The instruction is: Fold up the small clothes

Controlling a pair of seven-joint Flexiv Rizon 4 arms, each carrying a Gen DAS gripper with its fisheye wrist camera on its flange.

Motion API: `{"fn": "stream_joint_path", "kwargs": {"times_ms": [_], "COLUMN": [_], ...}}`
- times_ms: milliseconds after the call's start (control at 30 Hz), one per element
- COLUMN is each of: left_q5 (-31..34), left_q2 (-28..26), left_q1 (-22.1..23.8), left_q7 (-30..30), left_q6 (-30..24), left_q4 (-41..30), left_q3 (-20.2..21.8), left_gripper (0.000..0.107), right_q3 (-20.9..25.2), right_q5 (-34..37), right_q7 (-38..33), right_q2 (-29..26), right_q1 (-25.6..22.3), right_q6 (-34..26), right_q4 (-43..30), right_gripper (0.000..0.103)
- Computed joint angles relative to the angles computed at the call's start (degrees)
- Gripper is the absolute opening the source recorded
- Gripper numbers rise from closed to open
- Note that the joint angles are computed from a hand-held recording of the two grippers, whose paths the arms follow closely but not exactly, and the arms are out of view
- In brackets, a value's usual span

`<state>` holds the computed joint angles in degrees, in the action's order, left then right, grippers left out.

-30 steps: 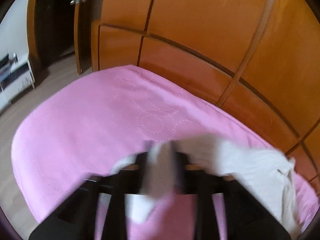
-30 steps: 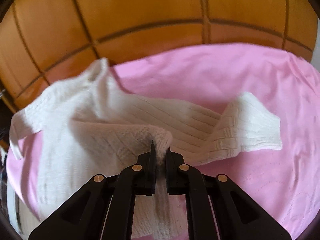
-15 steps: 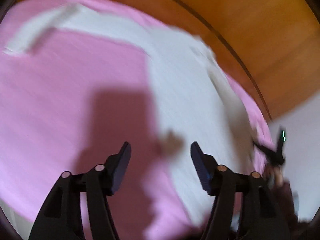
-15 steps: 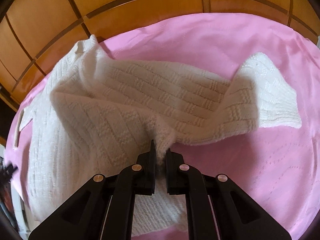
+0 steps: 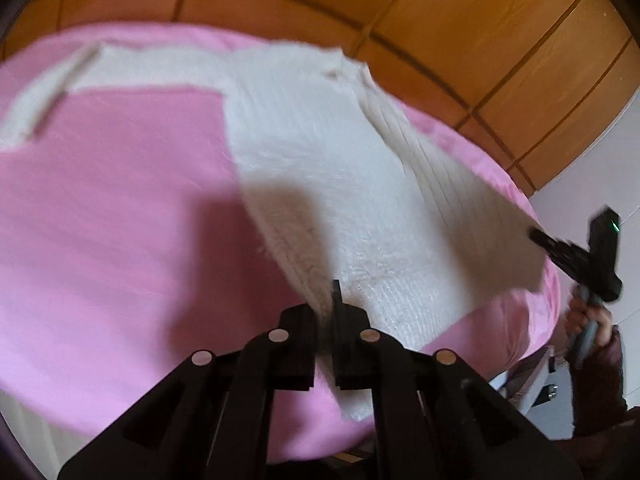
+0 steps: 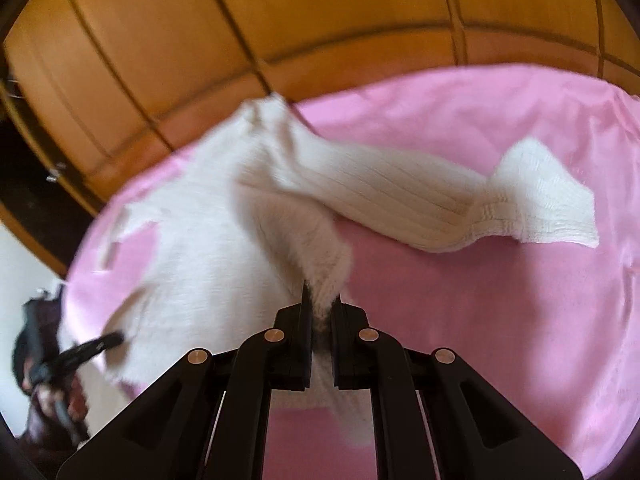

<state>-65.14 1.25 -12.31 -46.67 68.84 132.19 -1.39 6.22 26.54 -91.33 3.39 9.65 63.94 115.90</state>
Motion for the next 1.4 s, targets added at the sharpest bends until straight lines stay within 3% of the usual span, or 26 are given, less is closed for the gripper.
{"fn": "stream_joint_path", "kwargs": {"times_ms": [133,233,333,400,467,533,667,733,767,800,900,967,1033,1067,1100,1167,1267,1400], "left_q5": [12.95,23.34,27.82,31.13,31.32,32.76,32.91,30.47,29.79,29.04,26.05,23.46,21.60,20.90,21.16,20.82,19.76,20.59], "left_q2": [4.03,5.34,4.83,4.41,4.66,4.76,4.26,3.77,3.17,2.76,1.45,0.62,-0.71,-1.50,-2.26,-3.11,-4.71,-6.50], "left_q1": [4.77,8.77,10.91,11.52,10.99,10.42,9.21,7.77,7.15,6.48,4.74,3.68,2.98,2.75,2.60,2.46,2.42,2.79], "left_q7": [-7.81,-16.20,-21.88,-26.80,-26.98,-28.22,-28.42,-25.90,-25.26,-24.08,-21.20,-18.41,-16.36,-15.26,-14.88,-13.60,-12.46,-13.44], "left_q6": [-2.15,-4.16,-4.95,-4.14,-2.74,-0.15,3.32,4.35,4.85,5.01,4.16,3.58,2.70,1.67,1.08,0.19,-1.39,-2.30], "left_q4": [1.55,3.35,4.80,4.78,4.79,4.47,3.01,2.50,2.04,1.52,-0.23,-1.18,-2.41,-3.30,-4.12,-4.91,-6.36,-7.89], "left_q3": [4.05,6.31,6.88,6.18,5.85,5.20,4.76,4.50,4.07,3.64,2.46,1.66,0.77,0.27,-0.20,-0.77,-1.60,-2.15], "left_gripper": [0.005,0.005,0.007,0.016,0.038,0.047,0.054,0.055,0.058,0.059,0.060,0.061,0.061,0.061,0.061,0.061,0.061,0.061], "right_q3": [0.10,-0.42,0.27,-0.50,-0.75,-0.30,-3.00,-4.60,-4.59,-4.37,-2.81,-2.13,-1.70,-2.08,-1.97,-1.56,-1.12,-5.93], "right_q5": [5.36,9.74,10.10,11.26,8.78,4.50,0.06,3.19,6.56,11.35,16.25,15.65,12.98,9.90,7.90,4.02,-2.00,-16.21], "right_q7": [-1.93,-0.89,0.07,-0.63,0.32,3.97,12.38,14.89,14.61,12.31,10.75,12.67,14.53,16.14,16.98,17.36,18.14,25.45], "right_q2": [7.52,8.69,7.35,6.37,5.76,5.38,-0.61,-5.46,-7.36,-9.67,-14.72,-16.92,-18.54,-19.25,-19.66,-20.27,-21.94,-25.27], "right_q1": [1.41,3.90,5.18,5.25,3.93,2.26,-2.02,-4.45,-5.62,-7.19,-10.83,-11.90,-12.22,-12.08,-12.12,-12.59,-13.04,-10.44], "right_q6": [-4.60,-8.17,-8.94,-8.97,-6.68,-2.97,5.79,6.82,6.78,6.75,5.72,5.85,6.76,6.03,5.92,5.55,5.05,5.50], "right_q4": [5.59,8.95,10.79,10.39,9.80,10.12,7.89,3.93,1.84,-1.08,-6.93,-9.04,-10.23,-10.77,-11.06,-11.86,-15.45,-21.84], "right_gripper": [0.005,0.005,0.005,0.005,0.006,0.006,0.007,0.033,0.058,0.062,0.062,0.062,0.048,0.028,0.019,0.009,0.009,0.007]}}
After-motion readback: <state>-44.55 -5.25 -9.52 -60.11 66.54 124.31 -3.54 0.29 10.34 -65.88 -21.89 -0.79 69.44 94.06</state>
